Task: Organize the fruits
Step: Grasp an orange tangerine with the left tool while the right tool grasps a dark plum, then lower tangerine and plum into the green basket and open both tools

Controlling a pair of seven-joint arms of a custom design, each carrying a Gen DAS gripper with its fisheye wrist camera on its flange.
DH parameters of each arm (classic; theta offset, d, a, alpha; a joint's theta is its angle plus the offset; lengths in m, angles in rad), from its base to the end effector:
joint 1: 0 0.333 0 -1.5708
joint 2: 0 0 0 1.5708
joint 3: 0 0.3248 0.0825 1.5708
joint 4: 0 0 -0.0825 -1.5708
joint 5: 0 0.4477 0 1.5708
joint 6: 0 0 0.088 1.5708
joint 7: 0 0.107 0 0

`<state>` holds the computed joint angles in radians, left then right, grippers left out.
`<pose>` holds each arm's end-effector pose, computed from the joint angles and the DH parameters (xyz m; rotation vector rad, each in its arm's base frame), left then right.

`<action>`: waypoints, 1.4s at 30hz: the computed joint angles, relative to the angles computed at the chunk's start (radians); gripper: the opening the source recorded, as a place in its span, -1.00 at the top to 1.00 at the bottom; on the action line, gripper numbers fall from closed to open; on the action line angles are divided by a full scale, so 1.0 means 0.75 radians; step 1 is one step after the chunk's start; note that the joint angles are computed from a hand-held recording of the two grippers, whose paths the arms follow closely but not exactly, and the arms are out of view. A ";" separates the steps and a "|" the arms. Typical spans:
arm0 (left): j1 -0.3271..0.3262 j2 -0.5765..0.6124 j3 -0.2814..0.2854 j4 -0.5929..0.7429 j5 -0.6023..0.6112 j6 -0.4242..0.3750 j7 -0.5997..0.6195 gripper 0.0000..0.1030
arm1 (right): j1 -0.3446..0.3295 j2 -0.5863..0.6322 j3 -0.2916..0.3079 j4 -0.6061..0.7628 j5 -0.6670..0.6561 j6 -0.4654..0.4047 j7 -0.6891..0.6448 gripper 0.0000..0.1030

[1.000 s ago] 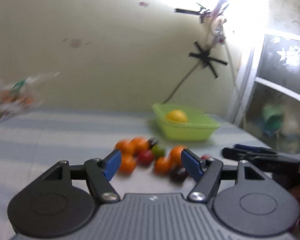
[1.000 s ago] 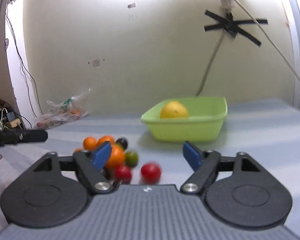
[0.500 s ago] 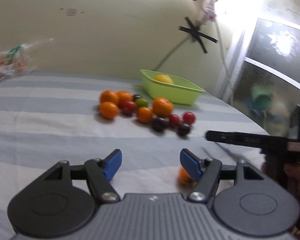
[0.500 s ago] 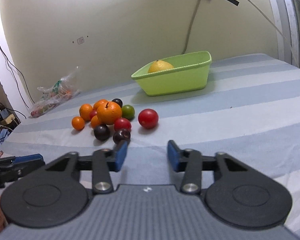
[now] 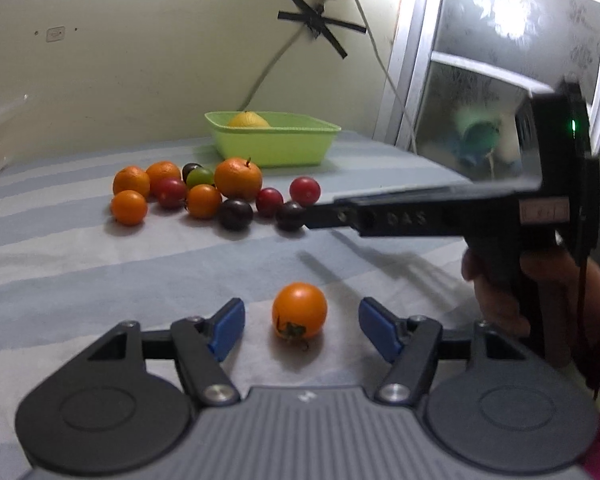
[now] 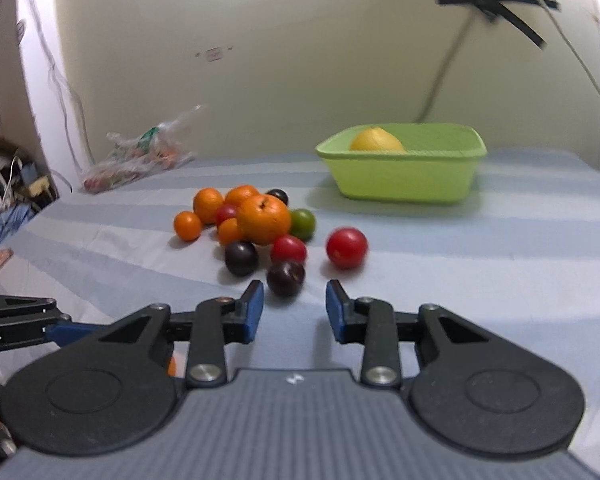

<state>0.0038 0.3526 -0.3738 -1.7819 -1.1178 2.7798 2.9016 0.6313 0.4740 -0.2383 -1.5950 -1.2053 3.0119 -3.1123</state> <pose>0.7045 -0.2048 0.3971 -1.1078 2.3271 -1.2977 0.6714 0.3833 0.4108 -1.5361 1.5159 -0.6878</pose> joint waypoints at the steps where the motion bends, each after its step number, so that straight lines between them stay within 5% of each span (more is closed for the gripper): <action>1: -0.022 0.008 0.016 0.007 0.048 0.017 -0.039 0.01 | -0.020 0.013 0.025 0.019 0.038 -0.013 -0.063 0.28; 5: -0.008 0.020 -0.005 0.017 0.095 0.045 -0.063 0.38 | -0.120 0.070 0.144 0.082 0.283 -0.025 -0.407 0.28; 8: -0.007 0.020 -0.009 0.018 0.105 0.070 -0.075 0.40 | -0.143 0.115 0.186 0.128 0.406 -0.073 -0.596 0.42; 17: 0.023 0.126 -0.049 0.157 0.211 0.147 -0.188 0.40 | 0.160 -0.013 -0.180 -0.070 0.176 0.088 -0.275 0.49; 21: -0.018 0.197 -0.011 0.223 0.392 0.151 -0.351 0.40 | 0.127 -0.054 -0.111 -0.124 0.135 0.091 -0.325 0.48; 24: 0.026 0.211 -0.074 0.210 0.430 0.190 -0.341 0.33 | 0.094 -0.043 -0.048 -0.108 0.143 0.035 -0.407 0.43; 26: 0.026 0.201 -0.086 0.175 0.484 0.265 -0.357 0.05 | 0.074 -0.041 -0.027 -0.105 0.139 0.036 -0.417 0.42; 30: 0.097 0.202 -0.156 0.156 0.529 0.266 -0.370 0.17 | 0.055 -0.048 -0.013 -0.117 0.144 0.058 -0.425 0.39; 32: 0.128 0.205 -0.186 0.158 0.542 0.249 -0.383 0.41 | 0.068 -0.056 -0.027 -0.129 0.122 0.065 -0.407 0.43; 35: 0.108 0.206 -0.159 0.187 0.587 0.199 -0.466 0.41 | 0.091 -0.059 -0.061 -0.127 0.043 0.083 -0.332 0.48; 40: 0.039 0.305 -0.131 0.411 0.664 0.119 -0.561 0.41 | 0.201 -0.022 -0.262 -0.004 -0.438 0.061 0.229 0.48; 42: -0.011 0.388 -0.120 0.563 0.711 0.106 -0.600 0.41 | 0.179 0.000 -0.282 0.064 -0.580 0.020 0.409 0.48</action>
<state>-0.0047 0.6437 -0.4637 -1.3595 -0.5845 2.8590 2.4518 0.7656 0.4740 -0.4495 -1.5467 -1.6402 3.0267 -2.8055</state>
